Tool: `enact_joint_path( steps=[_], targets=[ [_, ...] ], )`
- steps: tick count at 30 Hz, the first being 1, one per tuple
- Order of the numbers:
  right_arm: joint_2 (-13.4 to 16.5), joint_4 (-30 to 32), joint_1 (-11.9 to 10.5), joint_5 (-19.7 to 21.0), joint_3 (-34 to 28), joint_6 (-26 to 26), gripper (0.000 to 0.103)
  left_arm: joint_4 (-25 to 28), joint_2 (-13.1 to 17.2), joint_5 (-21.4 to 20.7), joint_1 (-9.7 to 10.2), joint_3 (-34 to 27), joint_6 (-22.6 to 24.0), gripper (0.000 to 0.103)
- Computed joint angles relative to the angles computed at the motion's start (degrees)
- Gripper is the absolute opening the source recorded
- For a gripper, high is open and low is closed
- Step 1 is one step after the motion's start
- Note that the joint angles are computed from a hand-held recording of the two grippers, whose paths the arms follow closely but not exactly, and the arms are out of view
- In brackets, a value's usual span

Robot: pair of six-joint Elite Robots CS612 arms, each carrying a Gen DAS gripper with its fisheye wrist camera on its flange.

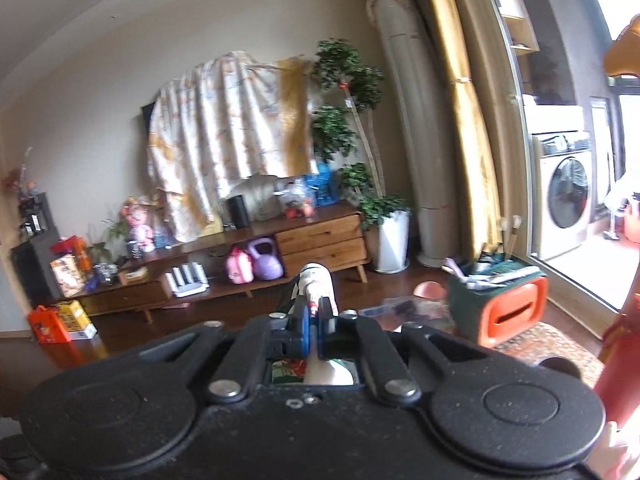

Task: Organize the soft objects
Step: 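Carry the tissue with the left tool while the right tool carries the bag to the box, then lower the tissue into the box and open the left tool while the right tool releases the bag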

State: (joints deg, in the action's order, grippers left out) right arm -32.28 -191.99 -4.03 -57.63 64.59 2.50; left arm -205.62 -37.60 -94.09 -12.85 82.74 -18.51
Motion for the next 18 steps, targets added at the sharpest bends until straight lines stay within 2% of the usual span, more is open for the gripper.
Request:
enact_joint_path(
  steps=[9, 18],
  targets=[
    [3.94, 4.79, -0.7, -4.11, -3.43, -0.93, 0.003, 7.99, 4.95, -3.41, -1.09, -8.02, 2.76, 0.002],
    [7.46, 10.47, -0.3, -6.13, -5.87, -2.5, 0.004, 14.21, 9.41, -3.24, -1.57, -13.66, 5.24, 0.002]
  ],
)
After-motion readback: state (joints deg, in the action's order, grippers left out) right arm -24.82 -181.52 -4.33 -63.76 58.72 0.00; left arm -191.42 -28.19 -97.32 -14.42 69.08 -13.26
